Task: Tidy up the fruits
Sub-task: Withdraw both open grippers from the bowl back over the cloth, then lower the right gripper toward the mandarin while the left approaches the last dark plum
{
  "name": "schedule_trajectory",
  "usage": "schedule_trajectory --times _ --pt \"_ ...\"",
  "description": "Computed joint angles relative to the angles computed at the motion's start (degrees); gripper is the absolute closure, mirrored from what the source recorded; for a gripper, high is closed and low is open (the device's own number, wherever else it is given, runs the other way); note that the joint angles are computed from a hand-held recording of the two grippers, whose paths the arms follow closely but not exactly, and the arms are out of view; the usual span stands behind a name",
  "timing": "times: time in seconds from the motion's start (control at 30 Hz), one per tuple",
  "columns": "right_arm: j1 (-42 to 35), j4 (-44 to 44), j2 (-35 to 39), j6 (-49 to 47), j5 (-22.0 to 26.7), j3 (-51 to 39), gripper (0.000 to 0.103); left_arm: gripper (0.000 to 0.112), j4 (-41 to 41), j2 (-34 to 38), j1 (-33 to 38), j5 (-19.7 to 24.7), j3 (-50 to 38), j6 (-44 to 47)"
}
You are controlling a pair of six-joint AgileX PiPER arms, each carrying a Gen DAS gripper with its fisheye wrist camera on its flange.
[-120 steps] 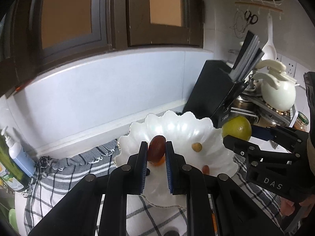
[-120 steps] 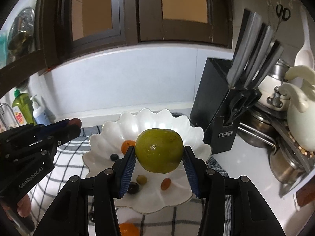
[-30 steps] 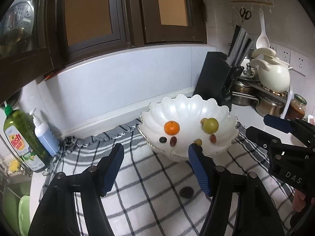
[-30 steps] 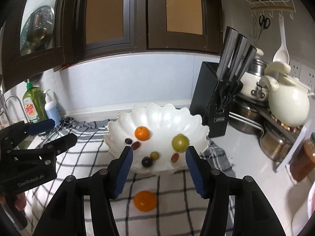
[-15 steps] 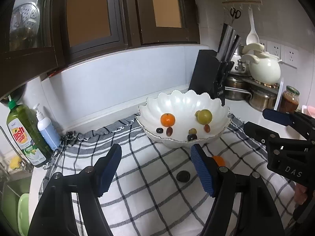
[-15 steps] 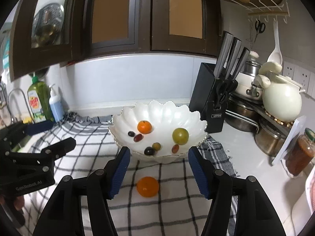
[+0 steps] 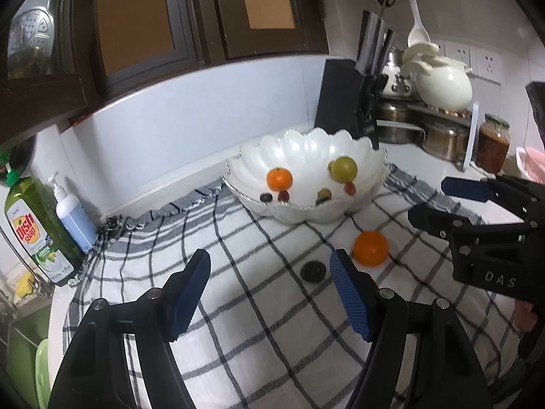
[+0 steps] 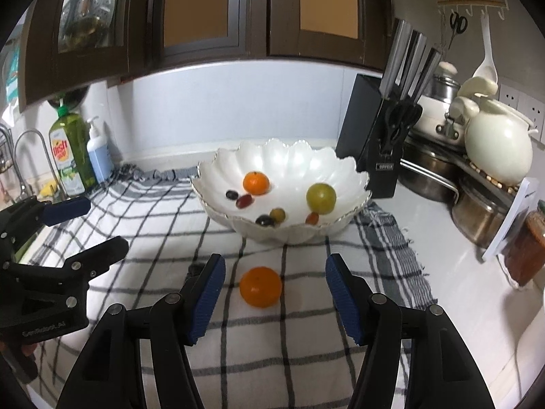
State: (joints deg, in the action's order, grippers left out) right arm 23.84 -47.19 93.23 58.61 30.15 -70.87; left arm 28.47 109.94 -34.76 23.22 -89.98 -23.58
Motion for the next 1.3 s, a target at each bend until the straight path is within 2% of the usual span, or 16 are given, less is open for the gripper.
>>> schedule_trajectory --times 0.37,0.67,0.97,1.17,1.3 --pt "-2.7 9.5 4.3 -8.8 -3.5 0.0 0.041 0.04 -15.2 6.1 1.4 1.8 -4.6 15.4" --pt "-4.7 17.0 8.7 -16.9 -4.6 -3.2 0.041 0.045 -22.1 12.0 2.4 3.3 -11.0 23.3" --pt "-6.0 22.4 12.6 -22.2 -3.8 -7.0 0.041 0.054 -27.6 18.7 2.9 9.3 -21.0 29.2" --pt "-8.0 29.7 14.4 -28.3 -4.0 -9.0 0.041 0.059 -29.5 22.9 3.1 13.8 -28.0 30.5" --pt "-8.2 31.2 15.2 -30.3 -4.0 -10.0 0.041 0.066 -30.1 25.1 3.2 16.1 -31.7 30.8"
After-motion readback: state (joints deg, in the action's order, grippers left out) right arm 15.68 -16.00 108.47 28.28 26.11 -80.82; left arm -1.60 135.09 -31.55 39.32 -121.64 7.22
